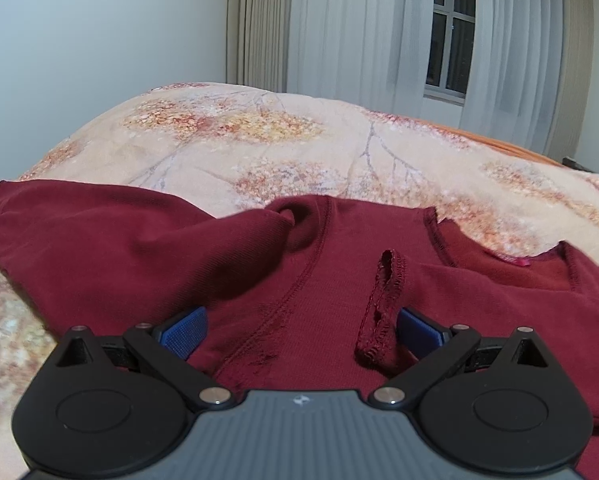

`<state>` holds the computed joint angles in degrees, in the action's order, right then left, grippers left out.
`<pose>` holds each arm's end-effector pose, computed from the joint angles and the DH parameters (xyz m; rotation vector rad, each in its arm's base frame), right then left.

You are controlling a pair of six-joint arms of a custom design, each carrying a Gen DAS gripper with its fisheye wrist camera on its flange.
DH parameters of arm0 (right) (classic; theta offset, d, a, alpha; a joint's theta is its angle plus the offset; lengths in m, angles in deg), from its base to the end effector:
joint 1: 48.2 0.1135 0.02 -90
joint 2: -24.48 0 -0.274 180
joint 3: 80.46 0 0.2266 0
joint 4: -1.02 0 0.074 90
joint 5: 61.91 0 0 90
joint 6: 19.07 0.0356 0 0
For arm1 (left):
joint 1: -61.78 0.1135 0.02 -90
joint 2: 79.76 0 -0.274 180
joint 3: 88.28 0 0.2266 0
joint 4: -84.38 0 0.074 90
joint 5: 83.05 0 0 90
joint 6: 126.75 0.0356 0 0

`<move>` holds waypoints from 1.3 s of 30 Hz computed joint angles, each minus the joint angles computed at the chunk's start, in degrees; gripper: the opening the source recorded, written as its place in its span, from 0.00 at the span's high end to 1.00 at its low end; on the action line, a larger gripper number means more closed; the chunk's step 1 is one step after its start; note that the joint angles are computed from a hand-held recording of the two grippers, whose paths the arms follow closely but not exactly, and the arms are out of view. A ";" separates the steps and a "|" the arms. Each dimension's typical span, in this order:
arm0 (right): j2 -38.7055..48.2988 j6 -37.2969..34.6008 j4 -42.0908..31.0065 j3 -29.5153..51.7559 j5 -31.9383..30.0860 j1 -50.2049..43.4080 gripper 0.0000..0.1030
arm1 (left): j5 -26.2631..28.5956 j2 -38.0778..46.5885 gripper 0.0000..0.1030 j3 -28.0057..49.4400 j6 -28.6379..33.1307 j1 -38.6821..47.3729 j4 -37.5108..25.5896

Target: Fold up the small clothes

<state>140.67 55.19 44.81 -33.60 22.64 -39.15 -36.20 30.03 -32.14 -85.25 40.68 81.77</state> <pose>0.3152 0.0536 0.1002 -0.4912 1.9537 0.0216 0.2911 -0.0862 0.1057 -0.7873 2.1014 0.3378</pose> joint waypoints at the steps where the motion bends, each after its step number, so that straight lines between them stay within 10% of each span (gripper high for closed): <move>1: -2.45 -0.49 -2.51 -0.72 -1.24 0.09 0.01 | 0.43 -2.00 0.00 -1.31 0.03 -0.16 -0.22; 10: -15.56 6.25 -15.28 -4.79 -3.55 11.39 0.01 | 3.88 -21.55 0.00 -11.33 -1.07 6.56 -10.60; 17: -14.55 18.60 -12.13 -9.90 -2.70 25.00 0.01 | 9.75 -38.68 0.00 -23.43 12.59 24.77 -9.07; 27: -6.90 21.75 -2.91 -11.77 3.26 31.88 0.01 | 38.15 -27.88 0.00 -33.63 34.08 69.03 21.48; 39: -1.93 22.20 1.31 -11.62 1.68 30.71 0.00 | 52.41 -8.91 0.00 -33.68 27.29 82.71 47.53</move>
<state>138.75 77.39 46.12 -45.22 24.32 -8.44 16.22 21.12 -65.83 -57.96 123.39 129.29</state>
